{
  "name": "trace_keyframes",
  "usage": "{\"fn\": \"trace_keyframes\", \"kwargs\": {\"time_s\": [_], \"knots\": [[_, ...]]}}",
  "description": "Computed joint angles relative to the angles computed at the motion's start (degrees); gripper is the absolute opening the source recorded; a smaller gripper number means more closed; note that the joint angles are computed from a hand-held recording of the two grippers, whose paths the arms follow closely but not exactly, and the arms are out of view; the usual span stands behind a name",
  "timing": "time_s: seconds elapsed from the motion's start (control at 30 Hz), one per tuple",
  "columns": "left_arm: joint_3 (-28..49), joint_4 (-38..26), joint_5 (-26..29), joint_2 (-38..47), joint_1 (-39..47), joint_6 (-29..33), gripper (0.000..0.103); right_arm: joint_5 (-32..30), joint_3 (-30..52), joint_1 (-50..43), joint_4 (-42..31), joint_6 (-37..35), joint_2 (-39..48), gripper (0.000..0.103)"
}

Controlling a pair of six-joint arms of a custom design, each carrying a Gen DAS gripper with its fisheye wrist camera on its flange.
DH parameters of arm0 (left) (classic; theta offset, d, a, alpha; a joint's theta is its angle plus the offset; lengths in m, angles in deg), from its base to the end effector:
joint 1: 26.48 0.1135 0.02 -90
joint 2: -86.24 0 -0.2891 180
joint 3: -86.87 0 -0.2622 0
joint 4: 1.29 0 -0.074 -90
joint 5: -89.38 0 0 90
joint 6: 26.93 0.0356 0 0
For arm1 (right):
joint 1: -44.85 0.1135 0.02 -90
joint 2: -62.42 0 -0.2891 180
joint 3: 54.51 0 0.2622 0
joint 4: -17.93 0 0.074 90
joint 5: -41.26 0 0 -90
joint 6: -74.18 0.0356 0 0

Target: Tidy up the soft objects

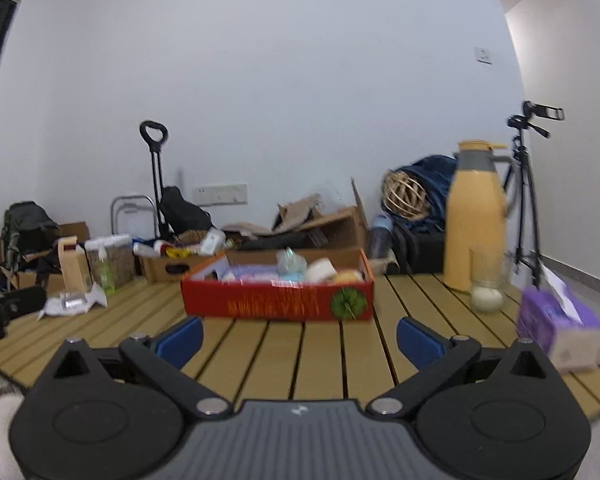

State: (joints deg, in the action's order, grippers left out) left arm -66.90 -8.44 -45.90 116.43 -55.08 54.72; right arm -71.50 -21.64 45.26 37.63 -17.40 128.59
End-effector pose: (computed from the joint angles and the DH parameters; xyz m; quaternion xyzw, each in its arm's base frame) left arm 0.1253 -0.0395 0.2217 -0.1155 0.7446 0.0961 0.6504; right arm 0.2261 0.0154 0.2089 -0.1354 0.7682 0.1489 0.6078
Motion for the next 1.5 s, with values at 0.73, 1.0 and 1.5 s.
{"fn": "trace_keyframes", "kwargs": {"time_s": [0.73,1.0,1.5], "knots": [[1.9,-22.4,-24.1,-9.8,-25.9,-12.6,0.103,-13.0,-11.3,-10.1,-15.4,-0.8,-28.3,0.103],[1.8,-22.5,-25.1,-9.8,-27.1,-12.8,0.103,-12.7,-11.6,-9.7,-14.9,-1.0,-28.5,0.103],[1.4,-21.4,-25.0,-10.4,-27.3,-11.5,0.103,-13.8,-11.4,-11.0,-14.9,-0.8,-28.6,0.103]]}}
